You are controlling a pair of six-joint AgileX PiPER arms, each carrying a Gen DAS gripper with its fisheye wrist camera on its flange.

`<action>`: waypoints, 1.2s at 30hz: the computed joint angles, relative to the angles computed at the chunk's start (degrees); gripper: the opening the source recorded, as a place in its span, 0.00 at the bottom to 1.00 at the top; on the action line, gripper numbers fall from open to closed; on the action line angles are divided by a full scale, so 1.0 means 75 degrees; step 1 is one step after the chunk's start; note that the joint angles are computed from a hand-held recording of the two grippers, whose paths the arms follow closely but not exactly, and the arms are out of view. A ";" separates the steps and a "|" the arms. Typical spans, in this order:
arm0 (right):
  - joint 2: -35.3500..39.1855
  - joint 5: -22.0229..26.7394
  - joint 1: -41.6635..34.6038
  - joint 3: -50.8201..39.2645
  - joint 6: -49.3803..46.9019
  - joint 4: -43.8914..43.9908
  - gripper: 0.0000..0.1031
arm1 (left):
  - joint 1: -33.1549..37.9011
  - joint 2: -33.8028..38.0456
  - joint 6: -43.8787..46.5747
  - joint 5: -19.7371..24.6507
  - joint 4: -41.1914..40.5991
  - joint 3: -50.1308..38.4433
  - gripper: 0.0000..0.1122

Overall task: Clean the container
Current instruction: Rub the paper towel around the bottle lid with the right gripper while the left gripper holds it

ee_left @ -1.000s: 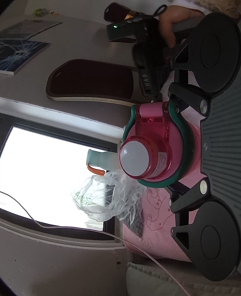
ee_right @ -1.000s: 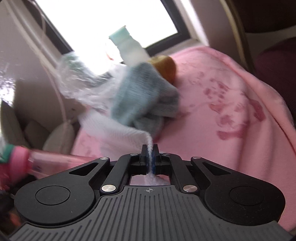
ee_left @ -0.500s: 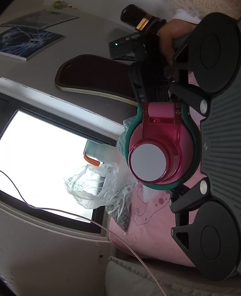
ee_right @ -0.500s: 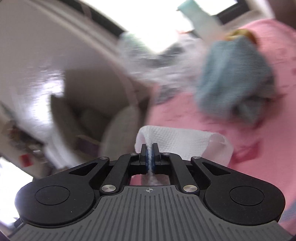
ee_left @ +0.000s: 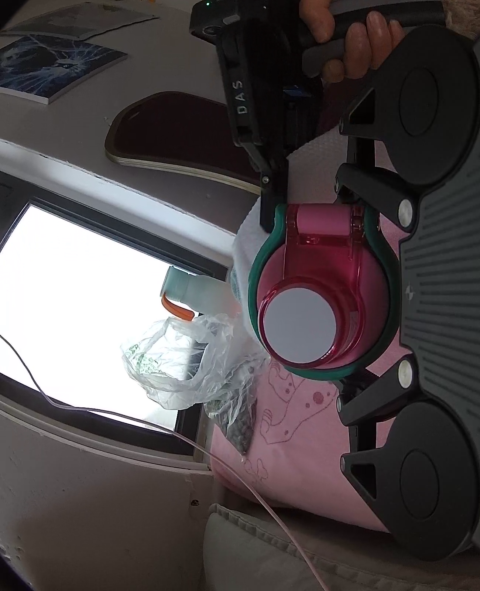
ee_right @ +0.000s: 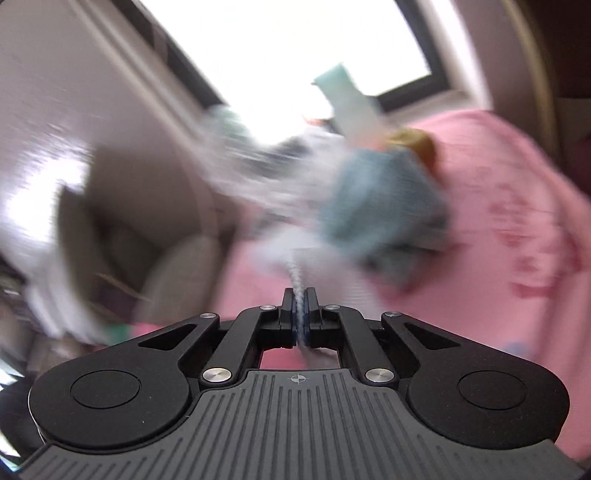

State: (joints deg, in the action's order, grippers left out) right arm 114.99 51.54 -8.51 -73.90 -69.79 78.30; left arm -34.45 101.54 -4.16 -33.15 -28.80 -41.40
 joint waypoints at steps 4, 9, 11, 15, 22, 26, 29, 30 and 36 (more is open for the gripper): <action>0.0483 0.0879 0.0236 -0.0440 0.0343 -0.0010 0.05 | -0.0009 -0.0009 0.0058 0.0208 -0.0250 -0.0055 0.65; 0.0615 -0.0566 0.0364 -0.0283 0.0847 -0.0351 0.05 | 0.0087 0.0038 -0.0447 -0.0047 0.0186 0.0089 0.65; 0.0625 -0.1378 0.0510 -0.0419 0.1627 -0.1419 0.05 | 0.0105 0.0104 -0.0598 -0.0196 0.0306 0.0113 0.65; 0.0445 -0.2402 0.0669 0.0131 0.1482 -0.1939 0.05 | 0.0316 0.0212 -0.1229 -0.0448 0.1020 0.0233 0.64; -0.0014 -0.3017 0.1004 0.0924 -0.0222 0.0006 0.05 | 0.0710 0.0343 -0.2225 -0.0693 0.2112 0.0397 0.66; -0.0129 -0.2294 0.1200 0.0793 -0.1045 0.0891 0.05 | 0.1145 0.0615 -0.3464 -0.1248 0.3273 0.0633 0.66; -0.0111 -0.1093 0.1107 0.0611 -0.1238 0.1100 0.05 | 0.1328 0.0784 -0.4062 -0.1379 0.3740 0.0663 0.66; -0.0096 -0.0787 0.1106 0.0547 -0.1215 0.1128 0.05 | 0.1315 0.0819 -0.4057 -0.1333 0.3747 0.0626 0.66; 0.0263 -0.0093 0.1293 0.0000 -0.0048 0.0575 0.05 | 0.1366 0.0861 -0.4103 -0.1328 0.3888 0.0626 0.66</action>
